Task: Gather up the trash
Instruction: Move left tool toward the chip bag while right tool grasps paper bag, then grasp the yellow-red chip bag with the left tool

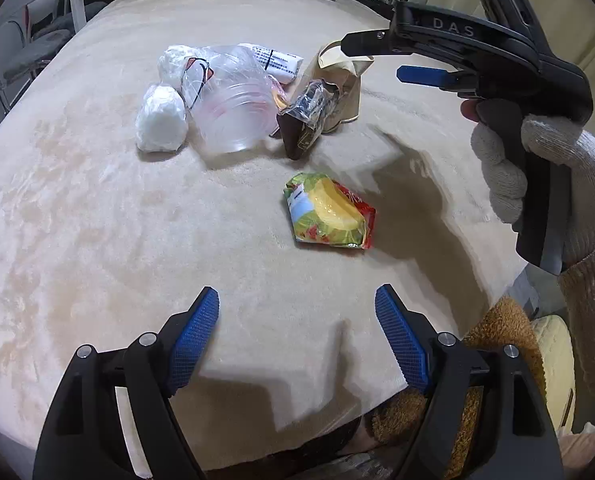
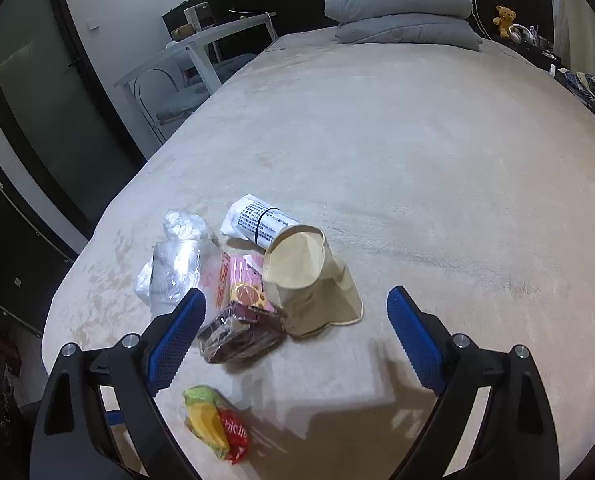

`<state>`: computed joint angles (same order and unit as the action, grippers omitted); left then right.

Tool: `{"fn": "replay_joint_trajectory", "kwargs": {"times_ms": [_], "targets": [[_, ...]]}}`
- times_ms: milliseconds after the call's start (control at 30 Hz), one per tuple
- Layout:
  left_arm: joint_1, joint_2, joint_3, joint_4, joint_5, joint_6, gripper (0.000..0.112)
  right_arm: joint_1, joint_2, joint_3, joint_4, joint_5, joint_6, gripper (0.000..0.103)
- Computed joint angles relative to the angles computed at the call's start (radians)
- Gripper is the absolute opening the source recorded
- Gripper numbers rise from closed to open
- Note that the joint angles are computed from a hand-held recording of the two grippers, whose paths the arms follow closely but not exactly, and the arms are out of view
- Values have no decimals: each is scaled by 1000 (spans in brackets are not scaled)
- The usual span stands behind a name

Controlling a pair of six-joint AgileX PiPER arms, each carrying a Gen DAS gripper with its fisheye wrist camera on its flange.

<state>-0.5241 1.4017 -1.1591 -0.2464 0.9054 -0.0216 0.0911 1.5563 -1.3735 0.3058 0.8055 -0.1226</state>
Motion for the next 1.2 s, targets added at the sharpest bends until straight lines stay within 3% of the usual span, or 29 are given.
{"fn": "replay_joint_trajectory", "kwargs": {"times_ms": [267, 333, 400, 433, 733, 1200], "targets": [[32, 63, -52, -38, 6, 50, 79, 30, 136, -96, -81, -4, 65, 91], [34, 73, -58, -39, 11, 55, 79, 30, 161, -114, -85, 10, 69, 82], [29, 73, -54, -33, 12, 49, 79, 37, 179, -129, -110, 22, 84, 63], [28, 73, -54, -30, 13, 47, 79, 40, 180, -129, -118, 18, 83, 61], [4, 78, -71, 15, 16, -14, 79, 14, 107, -73, -95, 1, 41, 59], [-86, 154, -169, 127, 38, -108, 79, -148, -118, 79, 26, 38, -113, 58]]}}
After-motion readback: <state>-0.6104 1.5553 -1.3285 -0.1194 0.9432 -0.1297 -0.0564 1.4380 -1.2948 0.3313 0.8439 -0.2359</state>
